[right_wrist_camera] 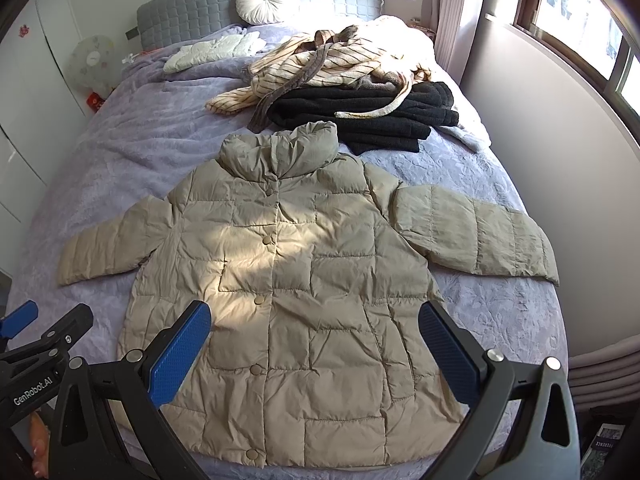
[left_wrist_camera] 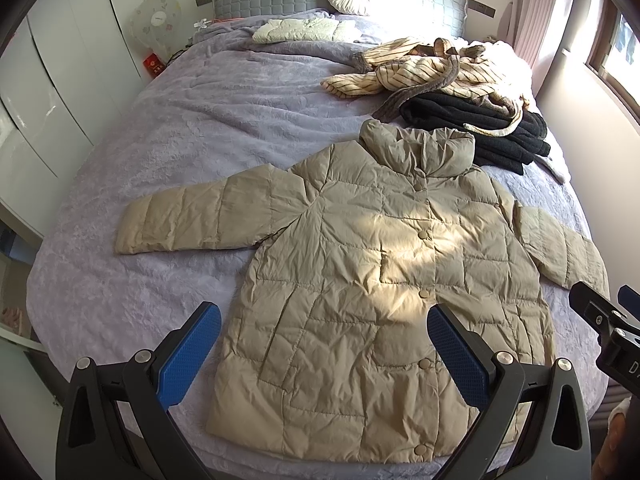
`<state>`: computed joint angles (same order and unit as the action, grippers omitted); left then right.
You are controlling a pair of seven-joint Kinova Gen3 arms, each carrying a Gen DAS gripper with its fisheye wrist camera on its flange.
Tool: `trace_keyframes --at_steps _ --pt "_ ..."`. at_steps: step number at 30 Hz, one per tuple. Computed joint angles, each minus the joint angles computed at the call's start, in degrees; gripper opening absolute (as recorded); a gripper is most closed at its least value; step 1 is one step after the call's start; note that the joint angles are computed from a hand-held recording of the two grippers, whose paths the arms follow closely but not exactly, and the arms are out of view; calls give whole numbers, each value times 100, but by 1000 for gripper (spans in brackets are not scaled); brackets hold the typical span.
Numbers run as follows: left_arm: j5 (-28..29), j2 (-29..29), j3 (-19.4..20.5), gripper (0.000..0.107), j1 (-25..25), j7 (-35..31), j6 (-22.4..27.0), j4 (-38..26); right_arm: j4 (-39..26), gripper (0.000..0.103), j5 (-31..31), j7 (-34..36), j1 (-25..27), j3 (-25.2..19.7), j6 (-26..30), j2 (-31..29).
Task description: Fold large clothes
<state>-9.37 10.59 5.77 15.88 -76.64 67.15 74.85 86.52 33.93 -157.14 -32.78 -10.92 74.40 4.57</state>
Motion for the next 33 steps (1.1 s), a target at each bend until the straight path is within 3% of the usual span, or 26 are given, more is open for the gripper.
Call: trace_keyframes --at_steps 8,19,27,33 --pt "127 -17 -26 103 -84 -4 -20 212 -164 103 -471 283 151 122 -162 185" --pt "971 564 -305 103 -1089 -636 2 308 -599 103 -1184 932 292 356 -566 826" --pt "2082 1319 -414 103 -2262 -1414 -797 592 -737 103 -1941 1465 358 523 -1457 1611" --pt "3062 2434 -260 103 -3213 -1756 -1493 137 -1251 103 -2525 2154 387 564 -1541 2373"
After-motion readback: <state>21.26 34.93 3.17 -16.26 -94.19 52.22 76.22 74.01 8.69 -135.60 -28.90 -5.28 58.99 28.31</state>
